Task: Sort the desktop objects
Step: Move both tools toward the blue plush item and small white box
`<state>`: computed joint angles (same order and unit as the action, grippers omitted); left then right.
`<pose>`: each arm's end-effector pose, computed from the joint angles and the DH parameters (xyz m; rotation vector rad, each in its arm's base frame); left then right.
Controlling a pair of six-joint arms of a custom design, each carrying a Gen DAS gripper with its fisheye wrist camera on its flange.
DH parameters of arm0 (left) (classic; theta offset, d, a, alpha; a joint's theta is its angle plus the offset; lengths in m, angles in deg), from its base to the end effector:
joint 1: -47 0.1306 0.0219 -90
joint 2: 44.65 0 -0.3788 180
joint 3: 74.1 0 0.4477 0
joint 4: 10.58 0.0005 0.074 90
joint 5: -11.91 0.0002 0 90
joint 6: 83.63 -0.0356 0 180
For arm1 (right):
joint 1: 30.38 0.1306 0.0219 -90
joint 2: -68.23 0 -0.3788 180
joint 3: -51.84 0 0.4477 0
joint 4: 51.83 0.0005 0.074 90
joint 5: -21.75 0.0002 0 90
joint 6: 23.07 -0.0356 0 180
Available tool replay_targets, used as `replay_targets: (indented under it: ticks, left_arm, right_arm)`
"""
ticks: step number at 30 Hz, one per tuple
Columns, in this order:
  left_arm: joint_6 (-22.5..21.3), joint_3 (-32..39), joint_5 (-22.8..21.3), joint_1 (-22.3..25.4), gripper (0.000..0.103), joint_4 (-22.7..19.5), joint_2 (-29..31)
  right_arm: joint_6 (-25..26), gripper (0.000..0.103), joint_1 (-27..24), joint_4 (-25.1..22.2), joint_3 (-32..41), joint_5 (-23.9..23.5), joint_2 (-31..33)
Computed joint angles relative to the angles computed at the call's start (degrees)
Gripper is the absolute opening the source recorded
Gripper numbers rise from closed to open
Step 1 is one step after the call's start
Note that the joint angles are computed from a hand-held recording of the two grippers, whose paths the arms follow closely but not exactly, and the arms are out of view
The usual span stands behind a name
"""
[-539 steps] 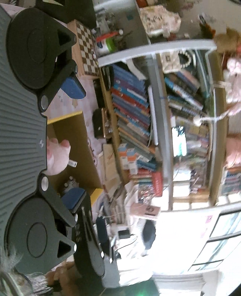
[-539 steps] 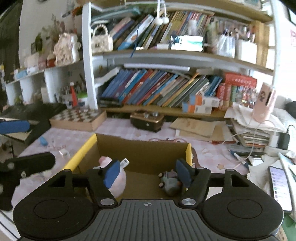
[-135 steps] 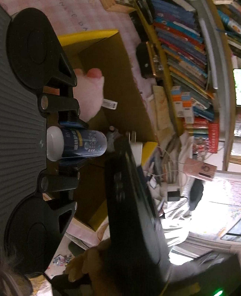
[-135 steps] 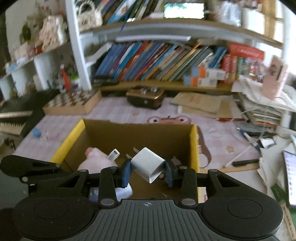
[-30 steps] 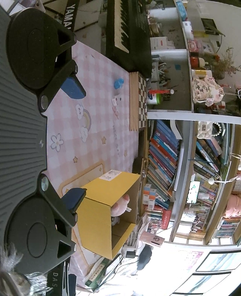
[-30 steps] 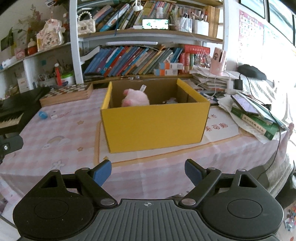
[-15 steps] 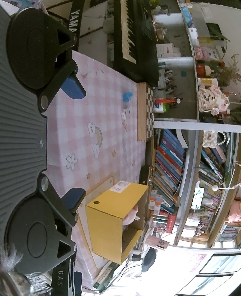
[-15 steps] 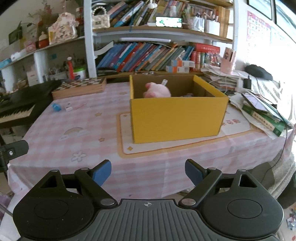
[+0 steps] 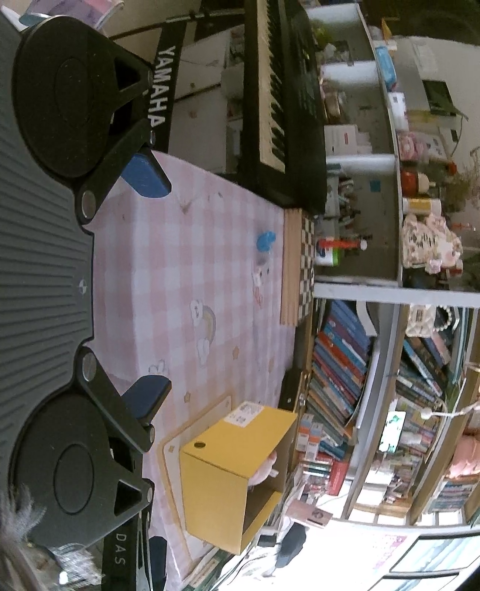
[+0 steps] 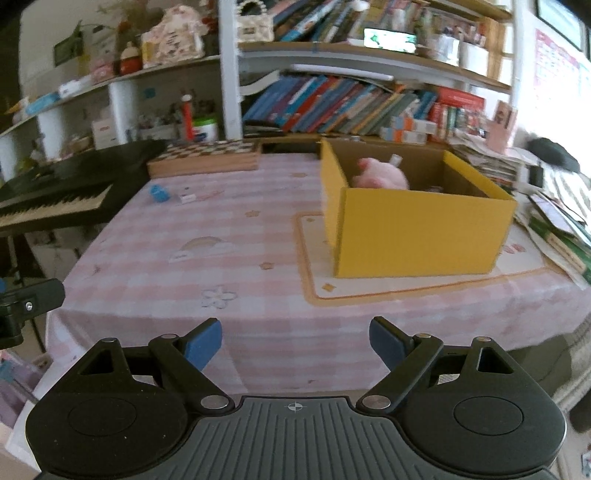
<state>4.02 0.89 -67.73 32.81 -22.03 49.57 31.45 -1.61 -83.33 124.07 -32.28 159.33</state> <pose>0.5472 -0.1455 0.3051 0.4112 2.0718 -0.3141 0.4646 0.2307 0.2852 0.3918 2.2160 -0.1862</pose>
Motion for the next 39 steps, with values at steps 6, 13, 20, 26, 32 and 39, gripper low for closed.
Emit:
replay_targets:
  ticks: [6, 13, 20, 26, 32, 39]
  left_arm:
    - [1.2, 0.2, -1.3, 1.2, 0.103, 0.2, 0.1]
    - [2.0, 1.0, -2.6, 1.8, 0.103, 0.2, 1.0]
    - [1.9, 3.9, -3.7, 1.7, 0.103, -0.4, 3.8]
    - [1.2, 8.2, -4.0, 1.1, 0.103, -1.6, 7.8]
    - [1.3, 14.1, -4.5, 0.4, 0.103, -3.9, 12.8]
    - [2.0, 21.3, -5.8, -0.3, 0.103, -6.8, 18.4]
  right_arm:
    - [3.7, 0.09, 0.2, 1.8, 2.2, -2.2, 2.2]
    - [6.7, 0.09, -0.2, 3.2, 4.6, -4.7, 4.6]
    - [8.7, 0.09, -1.5, 4.6, 6.6, -7.0, 7.1]
    - [9.9, 0.09, -3.4, 4.9, 9.9, -9.0, 10.3]
    - [11.8, 0.09, -5.6, 4.2, 13.9, -11.7, 13.8]
    - [14.7, 0.09, -8.1, 3.4, 19.1, -15.1, 18.2]
